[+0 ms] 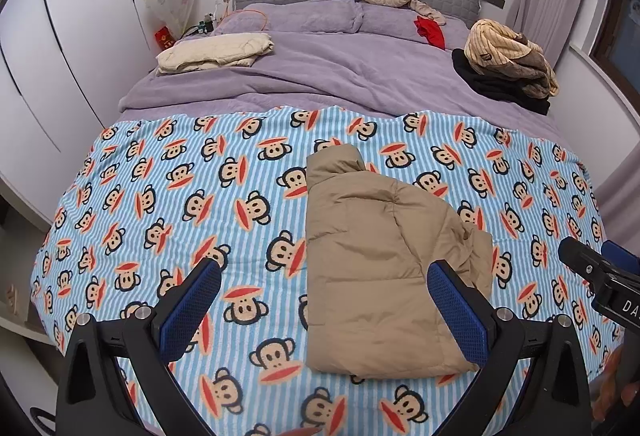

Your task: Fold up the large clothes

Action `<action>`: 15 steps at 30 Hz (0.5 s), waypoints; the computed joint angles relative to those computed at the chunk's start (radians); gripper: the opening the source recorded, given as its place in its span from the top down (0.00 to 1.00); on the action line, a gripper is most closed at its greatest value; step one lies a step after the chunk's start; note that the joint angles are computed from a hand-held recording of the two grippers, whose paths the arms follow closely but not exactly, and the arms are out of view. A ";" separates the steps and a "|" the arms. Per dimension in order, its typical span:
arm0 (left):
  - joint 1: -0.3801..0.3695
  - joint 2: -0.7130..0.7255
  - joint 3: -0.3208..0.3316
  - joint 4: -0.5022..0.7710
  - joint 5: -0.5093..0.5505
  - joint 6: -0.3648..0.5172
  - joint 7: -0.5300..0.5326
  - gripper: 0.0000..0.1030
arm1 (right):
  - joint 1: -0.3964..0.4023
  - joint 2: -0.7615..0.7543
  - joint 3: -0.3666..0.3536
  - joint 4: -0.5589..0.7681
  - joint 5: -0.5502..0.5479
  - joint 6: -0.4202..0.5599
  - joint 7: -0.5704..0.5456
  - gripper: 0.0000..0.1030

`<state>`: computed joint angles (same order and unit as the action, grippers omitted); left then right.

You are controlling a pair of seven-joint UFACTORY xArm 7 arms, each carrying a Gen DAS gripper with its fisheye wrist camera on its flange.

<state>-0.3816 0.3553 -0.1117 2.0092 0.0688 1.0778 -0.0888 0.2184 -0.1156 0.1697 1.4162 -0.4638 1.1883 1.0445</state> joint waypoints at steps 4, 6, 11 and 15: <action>0.000 0.001 0.000 0.002 0.000 0.001 -0.001 0.00 | 0.000 -0.002 -0.001 -0.002 0.001 0.000 -0.001 0.00; 0.000 0.003 0.000 0.003 0.000 0.001 -0.001 0.00 | -0.001 -0.003 -0.002 -0.003 0.002 0.000 -0.004 0.00; 0.001 0.000 0.001 -0.006 0.001 -0.003 -0.001 0.00 | -0.002 -0.002 -0.002 -0.001 0.005 -0.001 -0.008 0.00; 0.001 0.001 0.001 -0.004 0.001 -0.002 0.000 0.00 | -0.002 -0.001 -0.002 0.000 0.005 0.000 -0.008 0.00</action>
